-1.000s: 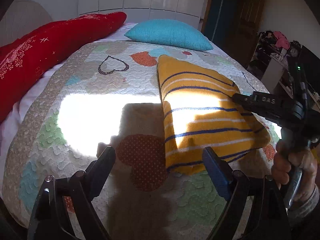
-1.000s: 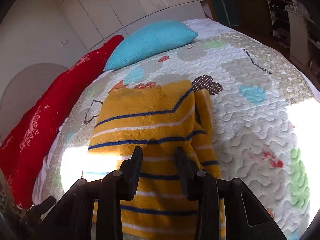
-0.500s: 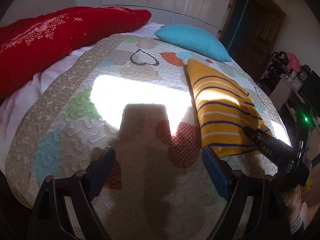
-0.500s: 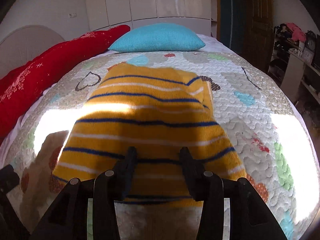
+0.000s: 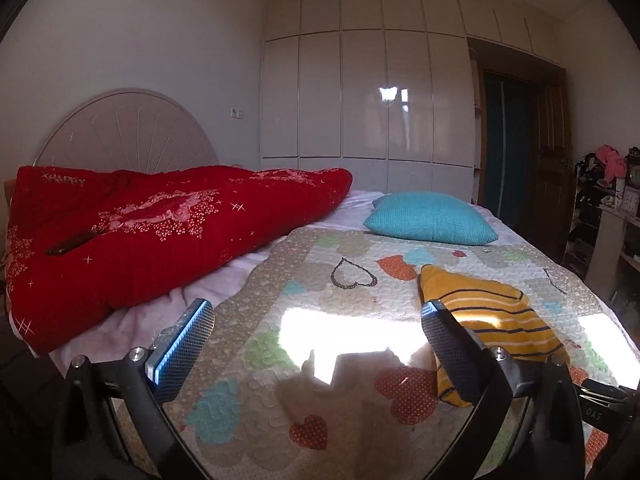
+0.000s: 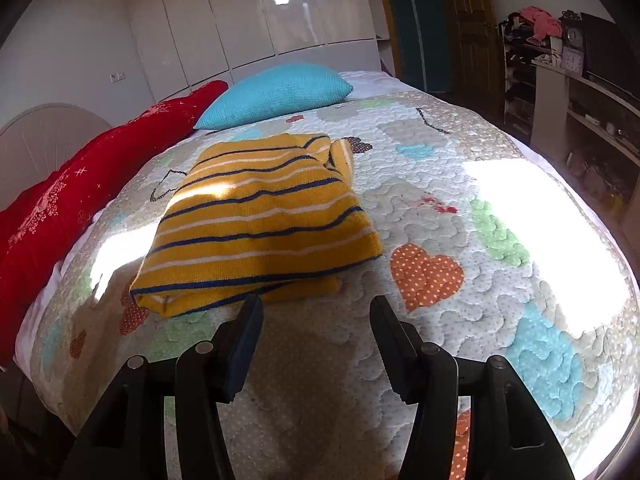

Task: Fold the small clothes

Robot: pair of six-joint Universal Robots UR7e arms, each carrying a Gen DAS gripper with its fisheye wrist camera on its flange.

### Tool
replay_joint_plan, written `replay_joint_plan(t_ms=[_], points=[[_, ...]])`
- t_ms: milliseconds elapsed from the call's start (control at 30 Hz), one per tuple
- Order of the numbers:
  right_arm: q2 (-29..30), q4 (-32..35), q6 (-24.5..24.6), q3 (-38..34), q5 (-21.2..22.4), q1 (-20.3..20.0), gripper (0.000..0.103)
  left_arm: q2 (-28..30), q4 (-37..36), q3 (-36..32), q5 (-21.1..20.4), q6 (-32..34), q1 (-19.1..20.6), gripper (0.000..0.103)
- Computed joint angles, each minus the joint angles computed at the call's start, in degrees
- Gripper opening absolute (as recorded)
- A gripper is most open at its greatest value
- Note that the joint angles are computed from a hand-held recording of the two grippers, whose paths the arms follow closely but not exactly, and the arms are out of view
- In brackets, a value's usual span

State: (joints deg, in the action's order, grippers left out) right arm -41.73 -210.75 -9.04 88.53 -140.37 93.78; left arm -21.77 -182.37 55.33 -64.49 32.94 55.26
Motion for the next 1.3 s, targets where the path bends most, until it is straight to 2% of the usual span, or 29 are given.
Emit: replay_joint_plan(t_ms=[33, 100, 200, 300, 500, 633, 833, 1000, 1300], points=[[-0.1, -0.1, 0.0, 0.3, -0.2, 0.1, 0.063, -0.2, 1.4, 0.0, -0.7, 0.0, -0.2, 0.103], [-0.1, -0.3, -0.4, 0.5, -0.7, 0.3, 0.064, -0.4, 9.4, -1.2, -2.6, -1.7, -0.2, 0.103], [0.2, 0.0, -0.1, 0.2, -1.6, 0.3, 0.065, -0.1, 20.0, -2.6, -1.6, -5.6, -0.2, 0.103], [0.4, 1.2, 0.8, 0.0, -2.5, 0.2, 0.066, 0.3, 25.9, -2.5, 0.4, -8.4, 0.0, 0.103], [1.6, 3.5, 0.3, -1.4, -3.9, 0.3, 0.068, 1.6, 33.2, -3.2, 7.2, -10.3, 0.2, 0.103], [2.5, 4.9, -0.2, -2.4, -3.6, 0.5, 0.069, 2.0, 35.1, -3.5, 9.6, -10.7, 0.2, 0.103], [3.5, 5.0, -2.2, -3.6, -4.5, 0.8, 0.071, 1.5, 35.3, -2.5, 10.3, -10.3, 0.0, 0.103], [3.1, 4.4, -1.9, -2.9, -5.1, 0.7, 0.072, 0.8, 37.4, -1.1, 9.3, -10.6, -0.1, 0.103], [1.2, 3.9, 1.6, -0.5, -7.3, -0.1, 0.073, -0.1, 41.3, 1.6, 7.5, -10.7, -0.8, 0.103]])
